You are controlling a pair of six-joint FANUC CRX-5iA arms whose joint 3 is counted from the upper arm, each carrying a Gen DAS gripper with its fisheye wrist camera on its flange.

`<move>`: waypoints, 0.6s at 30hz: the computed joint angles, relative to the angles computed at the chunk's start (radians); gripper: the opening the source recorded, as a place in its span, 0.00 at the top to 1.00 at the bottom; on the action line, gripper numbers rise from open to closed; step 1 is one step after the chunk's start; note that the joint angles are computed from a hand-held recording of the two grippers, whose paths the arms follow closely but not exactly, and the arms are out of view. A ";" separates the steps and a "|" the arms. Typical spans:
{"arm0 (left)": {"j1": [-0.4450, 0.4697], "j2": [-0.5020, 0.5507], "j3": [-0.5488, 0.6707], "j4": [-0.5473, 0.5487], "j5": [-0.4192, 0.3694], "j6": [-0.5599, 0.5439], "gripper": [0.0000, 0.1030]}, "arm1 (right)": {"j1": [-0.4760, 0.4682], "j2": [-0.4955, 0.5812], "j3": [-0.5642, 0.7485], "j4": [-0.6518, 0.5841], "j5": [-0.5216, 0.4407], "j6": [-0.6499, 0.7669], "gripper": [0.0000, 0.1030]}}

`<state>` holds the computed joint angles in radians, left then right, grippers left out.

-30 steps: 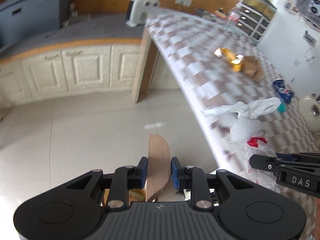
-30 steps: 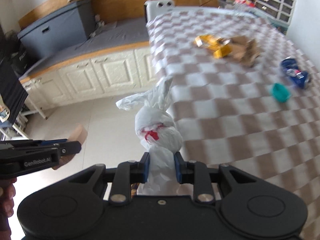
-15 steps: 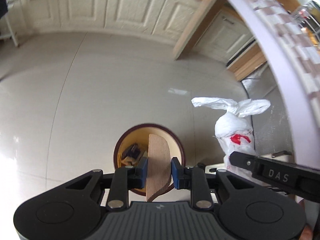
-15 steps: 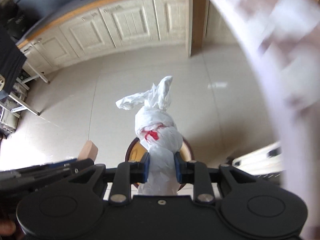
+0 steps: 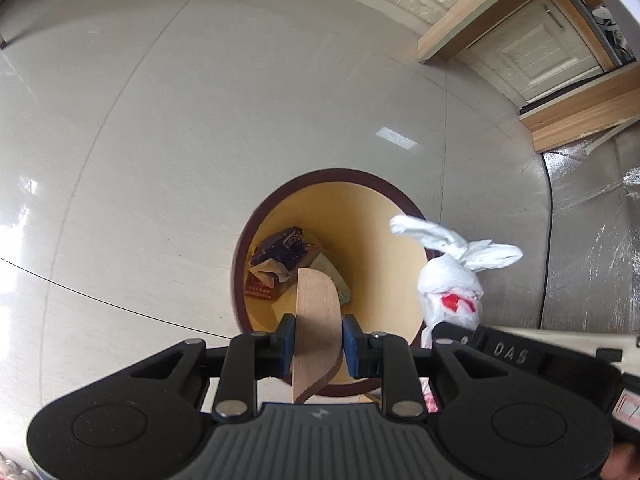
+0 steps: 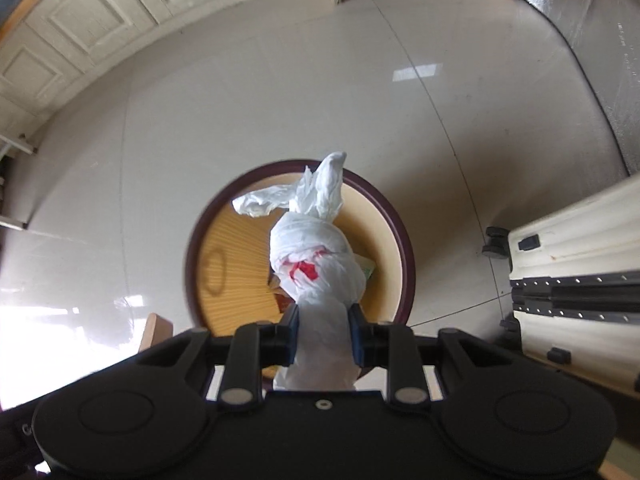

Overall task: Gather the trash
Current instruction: 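Carry the white bag and cardboard strip over the tan wastebasket with both tools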

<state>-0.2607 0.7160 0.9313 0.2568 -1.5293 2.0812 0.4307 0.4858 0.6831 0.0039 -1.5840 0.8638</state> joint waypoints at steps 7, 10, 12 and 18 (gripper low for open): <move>-0.010 0.059 -0.015 0.026 0.050 0.075 0.74 | -0.030 0.072 0.046 -0.014 -0.031 0.138 0.74; -0.019 0.088 0.013 0.011 0.023 0.086 0.74 | -0.039 0.103 0.085 -0.026 -0.052 0.206 0.74; -0.021 0.100 0.020 0.004 0.019 0.093 0.74 | -0.041 0.124 0.107 -0.021 -0.066 0.249 0.74; -0.017 0.133 0.034 0.000 0.013 0.135 0.55 | -0.063 0.159 0.149 -0.057 -0.082 0.297 0.73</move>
